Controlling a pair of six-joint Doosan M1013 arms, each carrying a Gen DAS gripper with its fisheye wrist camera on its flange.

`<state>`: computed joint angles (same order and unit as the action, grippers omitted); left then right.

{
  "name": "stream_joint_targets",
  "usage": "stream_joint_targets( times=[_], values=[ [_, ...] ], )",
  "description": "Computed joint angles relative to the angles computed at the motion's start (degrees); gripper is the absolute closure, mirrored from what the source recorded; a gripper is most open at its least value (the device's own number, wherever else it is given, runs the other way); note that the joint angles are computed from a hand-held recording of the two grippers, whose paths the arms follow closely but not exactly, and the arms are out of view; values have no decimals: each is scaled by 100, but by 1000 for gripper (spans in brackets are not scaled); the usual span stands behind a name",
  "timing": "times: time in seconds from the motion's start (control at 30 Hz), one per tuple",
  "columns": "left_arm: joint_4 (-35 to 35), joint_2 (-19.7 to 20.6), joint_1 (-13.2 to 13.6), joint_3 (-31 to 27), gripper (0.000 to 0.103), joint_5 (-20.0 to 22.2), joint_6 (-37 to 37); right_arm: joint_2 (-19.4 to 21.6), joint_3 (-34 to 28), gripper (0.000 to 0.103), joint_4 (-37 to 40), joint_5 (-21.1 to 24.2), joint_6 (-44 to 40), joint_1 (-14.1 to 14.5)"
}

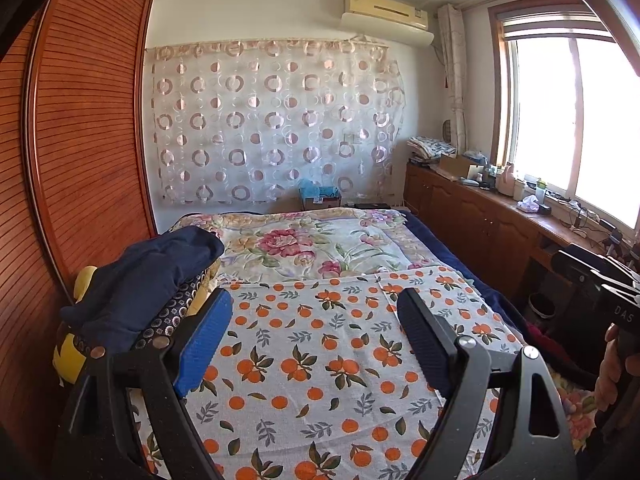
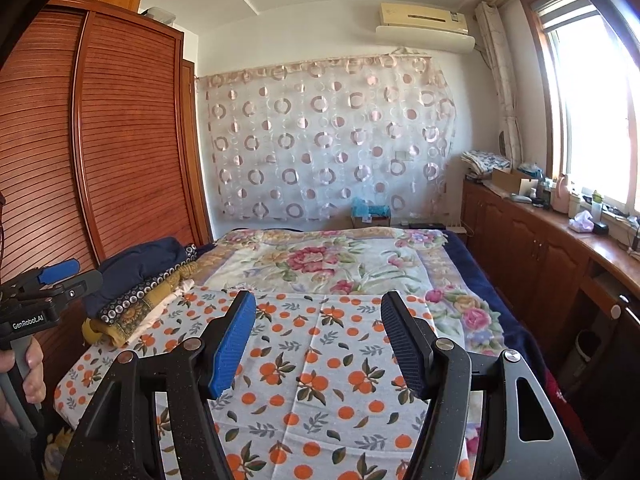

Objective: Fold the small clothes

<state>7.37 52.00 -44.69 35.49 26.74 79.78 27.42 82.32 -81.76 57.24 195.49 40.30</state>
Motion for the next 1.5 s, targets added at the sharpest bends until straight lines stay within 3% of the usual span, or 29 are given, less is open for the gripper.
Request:
stream_joint_targets(
  times=[1.5],
  values=[
    [88, -140, -87, 191, 18, -150, -24, -212, 316, 36, -104, -235, 75, -139]
  ],
)
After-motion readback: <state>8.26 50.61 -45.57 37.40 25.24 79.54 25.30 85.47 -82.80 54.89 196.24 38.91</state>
